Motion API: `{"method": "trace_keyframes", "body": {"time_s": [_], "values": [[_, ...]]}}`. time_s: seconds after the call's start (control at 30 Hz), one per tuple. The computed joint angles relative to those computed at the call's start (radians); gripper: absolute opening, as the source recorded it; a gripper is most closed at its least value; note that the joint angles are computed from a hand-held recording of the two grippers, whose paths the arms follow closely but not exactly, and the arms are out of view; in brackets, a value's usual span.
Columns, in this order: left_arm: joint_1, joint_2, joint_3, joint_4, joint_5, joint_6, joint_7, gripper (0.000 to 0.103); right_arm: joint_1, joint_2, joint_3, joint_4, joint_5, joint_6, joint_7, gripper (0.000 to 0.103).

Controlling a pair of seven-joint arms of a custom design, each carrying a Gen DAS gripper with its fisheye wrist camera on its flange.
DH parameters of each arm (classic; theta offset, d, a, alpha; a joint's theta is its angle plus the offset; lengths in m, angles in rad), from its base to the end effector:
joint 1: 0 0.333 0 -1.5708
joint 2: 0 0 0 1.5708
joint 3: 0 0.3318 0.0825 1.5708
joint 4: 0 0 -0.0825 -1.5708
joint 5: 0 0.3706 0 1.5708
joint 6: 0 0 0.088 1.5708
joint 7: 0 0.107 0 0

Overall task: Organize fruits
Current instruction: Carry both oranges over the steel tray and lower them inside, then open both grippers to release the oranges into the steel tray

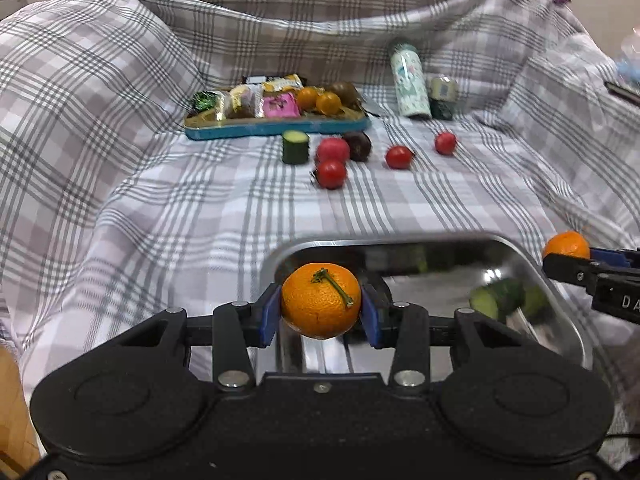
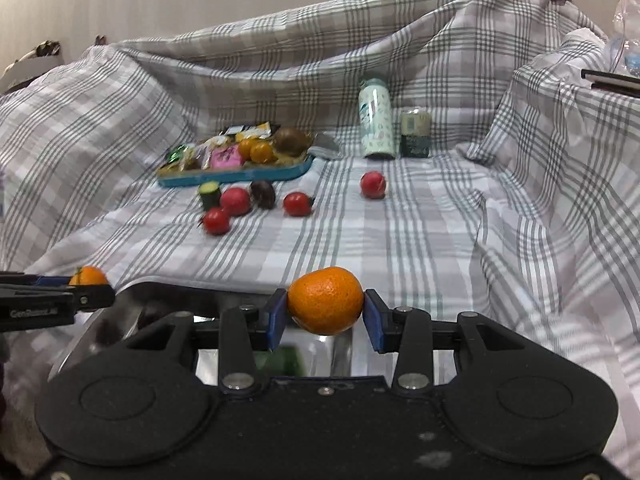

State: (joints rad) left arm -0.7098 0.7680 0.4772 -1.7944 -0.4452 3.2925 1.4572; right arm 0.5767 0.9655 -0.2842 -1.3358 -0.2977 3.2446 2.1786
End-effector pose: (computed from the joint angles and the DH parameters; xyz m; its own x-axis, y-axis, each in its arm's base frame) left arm 0.6747 -0.1807 0.2815 0.0742 -0.9964 0.0409 -0.6518 -0.0795 -0.7542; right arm 0.7142 0.3316 0.2830 0.2554 -0.9660 -0.0407 -0.5565 -0.1124 -0.8232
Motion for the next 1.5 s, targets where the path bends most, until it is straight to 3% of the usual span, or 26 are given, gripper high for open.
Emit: {"method": "trace_keyframes", "body": {"time_s": [0.2,0.33,0.5,0.6,0.8,1.5], "values": [[0.005,-0.009,-0.023,-0.01,0.022,-0.011,0.03,0.05,-0.073,-0.08,0.135,-0.123,-0.045,0.001,-0.076,0.042],[0.021,-0.009,-0.039,-0.002,0.037,-0.024,0.022,0.05,-0.064,-0.076,0.133,-0.133,-0.056,0.019,-0.12,0.042],[0.053,-0.023,-0.073,-0.006,0.062,-0.029,0.008,0.05,-0.136,-0.064,0.236,-0.101,-0.06,-0.022,-0.189,0.042],[0.078,-0.031,-0.101,-0.008,0.077,-0.028,0.011,0.05,-0.146,-0.065,0.252,-0.101,-0.048,-0.032,-0.203,0.043],[0.075,-0.033,-0.101,-0.015,0.085,-0.007,0.013,0.05,-0.181,-0.067,0.306,-0.101,-0.036,-0.057,-0.242,0.044],[0.058,-0.017,-0.081,0.002,0.076,-0.02,0.016,0.05,-0.145,-0.064,0.26,-0.103,-0.005,-0.041,-0.221,0.044]]}}
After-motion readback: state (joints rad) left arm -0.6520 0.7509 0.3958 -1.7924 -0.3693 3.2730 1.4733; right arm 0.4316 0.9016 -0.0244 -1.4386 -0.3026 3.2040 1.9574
